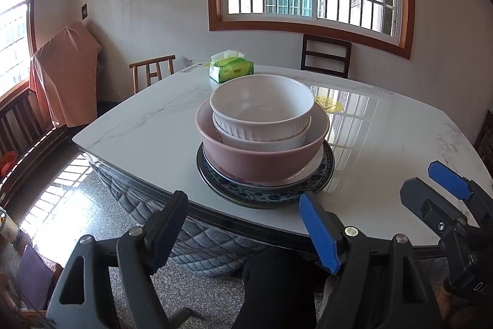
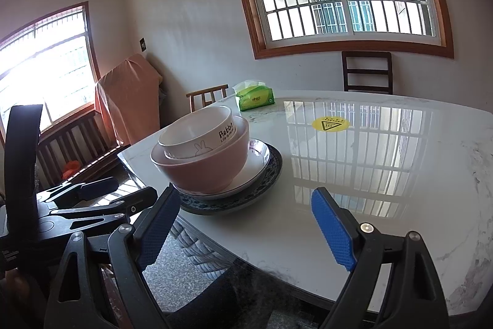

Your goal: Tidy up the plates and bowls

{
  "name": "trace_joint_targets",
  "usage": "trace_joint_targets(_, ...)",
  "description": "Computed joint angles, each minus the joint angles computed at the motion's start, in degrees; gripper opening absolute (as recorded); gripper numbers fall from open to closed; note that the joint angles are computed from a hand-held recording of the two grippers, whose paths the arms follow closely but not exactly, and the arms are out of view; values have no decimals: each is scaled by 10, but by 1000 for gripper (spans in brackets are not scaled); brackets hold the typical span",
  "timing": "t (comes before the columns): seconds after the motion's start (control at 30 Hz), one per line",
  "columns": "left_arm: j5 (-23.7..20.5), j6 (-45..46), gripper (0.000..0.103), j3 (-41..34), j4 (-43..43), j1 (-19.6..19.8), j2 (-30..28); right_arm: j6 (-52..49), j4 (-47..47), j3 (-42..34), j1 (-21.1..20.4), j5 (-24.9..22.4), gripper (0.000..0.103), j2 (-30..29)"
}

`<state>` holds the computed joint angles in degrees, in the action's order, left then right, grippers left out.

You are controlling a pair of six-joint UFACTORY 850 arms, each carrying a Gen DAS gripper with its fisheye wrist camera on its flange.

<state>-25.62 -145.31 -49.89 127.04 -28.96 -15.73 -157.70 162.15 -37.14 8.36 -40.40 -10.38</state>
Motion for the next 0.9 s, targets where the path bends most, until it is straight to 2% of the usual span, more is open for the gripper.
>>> trace_joint_targets(0.5,-4,23,79,-8,-23,-3,-9,-7,6,2,3,0,88,1)
trace_joint_targets(0.57,-14,26,81,-8,-26,-6,-11,-4,5,1,3,2,89,-1)
trace_joint_targets(0.73,-80,16,81,2,-26,-18,-12,9,-5,0,-2,6,89,-3)
trace_joint_targets(0.9,-81,31,81,1,-38,-18,-8,25,-20,-4,-29,11,92,-5)
